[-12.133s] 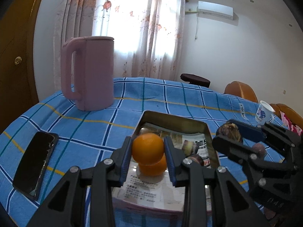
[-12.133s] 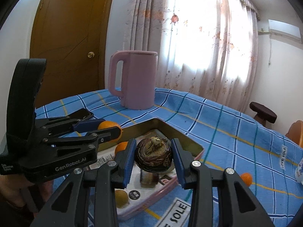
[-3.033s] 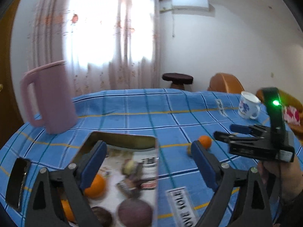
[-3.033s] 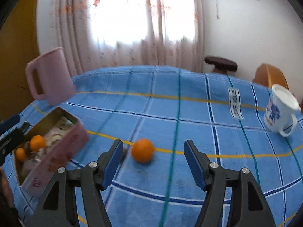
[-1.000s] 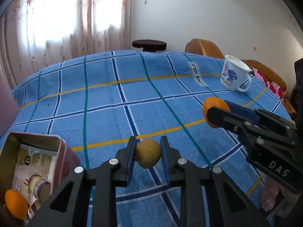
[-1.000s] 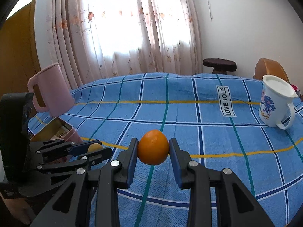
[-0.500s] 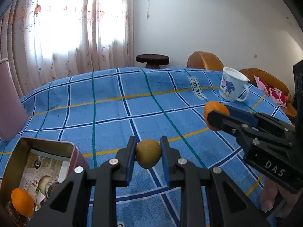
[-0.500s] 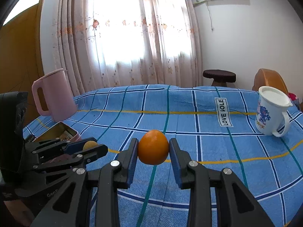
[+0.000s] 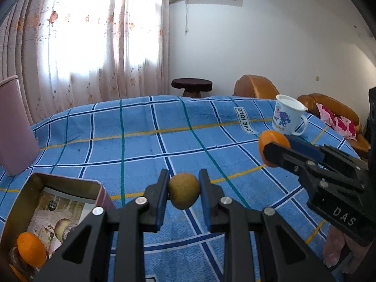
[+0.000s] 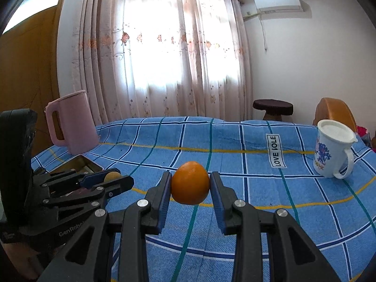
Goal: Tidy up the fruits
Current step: 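Lift the orange and yellow-green fruit and carry both over the tin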
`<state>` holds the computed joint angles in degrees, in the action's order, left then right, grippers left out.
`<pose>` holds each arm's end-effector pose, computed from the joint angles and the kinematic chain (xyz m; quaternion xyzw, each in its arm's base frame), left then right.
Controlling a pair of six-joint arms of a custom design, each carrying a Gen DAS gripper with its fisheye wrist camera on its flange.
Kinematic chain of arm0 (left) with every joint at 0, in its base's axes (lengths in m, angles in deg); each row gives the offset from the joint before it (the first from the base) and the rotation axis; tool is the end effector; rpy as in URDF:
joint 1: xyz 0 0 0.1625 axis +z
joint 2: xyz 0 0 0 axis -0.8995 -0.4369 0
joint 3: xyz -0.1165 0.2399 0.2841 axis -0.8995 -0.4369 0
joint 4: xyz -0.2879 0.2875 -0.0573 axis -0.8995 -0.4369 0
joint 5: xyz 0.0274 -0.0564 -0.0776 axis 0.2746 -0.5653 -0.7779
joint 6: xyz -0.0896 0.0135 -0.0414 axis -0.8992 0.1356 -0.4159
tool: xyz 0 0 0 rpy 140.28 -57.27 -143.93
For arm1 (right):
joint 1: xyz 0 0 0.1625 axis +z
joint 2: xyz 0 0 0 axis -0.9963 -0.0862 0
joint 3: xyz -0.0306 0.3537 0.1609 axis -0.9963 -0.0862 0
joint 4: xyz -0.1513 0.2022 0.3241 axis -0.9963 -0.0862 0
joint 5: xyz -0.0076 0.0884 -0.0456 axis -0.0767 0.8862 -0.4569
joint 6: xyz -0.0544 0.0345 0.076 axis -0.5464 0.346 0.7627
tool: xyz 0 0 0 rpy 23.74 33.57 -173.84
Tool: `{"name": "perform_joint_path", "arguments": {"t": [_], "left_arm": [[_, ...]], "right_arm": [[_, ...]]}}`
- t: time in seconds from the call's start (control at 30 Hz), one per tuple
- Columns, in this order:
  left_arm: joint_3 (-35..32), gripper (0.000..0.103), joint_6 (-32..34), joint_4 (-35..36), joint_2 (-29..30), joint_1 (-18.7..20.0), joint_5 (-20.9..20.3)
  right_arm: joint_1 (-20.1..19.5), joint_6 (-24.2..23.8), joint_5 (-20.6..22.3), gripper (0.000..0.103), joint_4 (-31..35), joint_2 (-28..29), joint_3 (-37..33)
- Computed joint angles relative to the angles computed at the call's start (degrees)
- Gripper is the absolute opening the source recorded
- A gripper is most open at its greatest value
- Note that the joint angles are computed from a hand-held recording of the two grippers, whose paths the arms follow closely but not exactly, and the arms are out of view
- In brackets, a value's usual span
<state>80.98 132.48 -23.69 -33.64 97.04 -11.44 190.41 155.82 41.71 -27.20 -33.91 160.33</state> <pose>-0.0630 -0.3025 0.1351 0.2197 0.8208 -0.4420 0.2875 0.2053 -0.3147 -0.0093 0.3605 -0.8134 0.4238 0.1696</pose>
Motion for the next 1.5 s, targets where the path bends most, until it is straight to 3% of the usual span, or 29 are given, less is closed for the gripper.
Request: {"name": "perform_joint_path", "arguments": {"t": [0.93, 1.13, 1.5], "left_arm": [[6.0, 0.027, -2.7, -3.4, -2.1, -9.3, -8.4], [7.8, 0.027, -5.9, -2.8, -1.3, -12.6, -10.9], [9.9, 0.027, -13.8, 1.9, -1.8, -15.9, -11.2]], "right_arm": [[-0.1, -4.7, -4.0, 0.035, -8.7, -1.5, 5.8], [0.0, -5.1, -4.4, 0.035, -10.6, -1.8, 7.0], [1.4, -5.3, -3.2, 0.035, -12.4, -1.4, 8.4]]}}
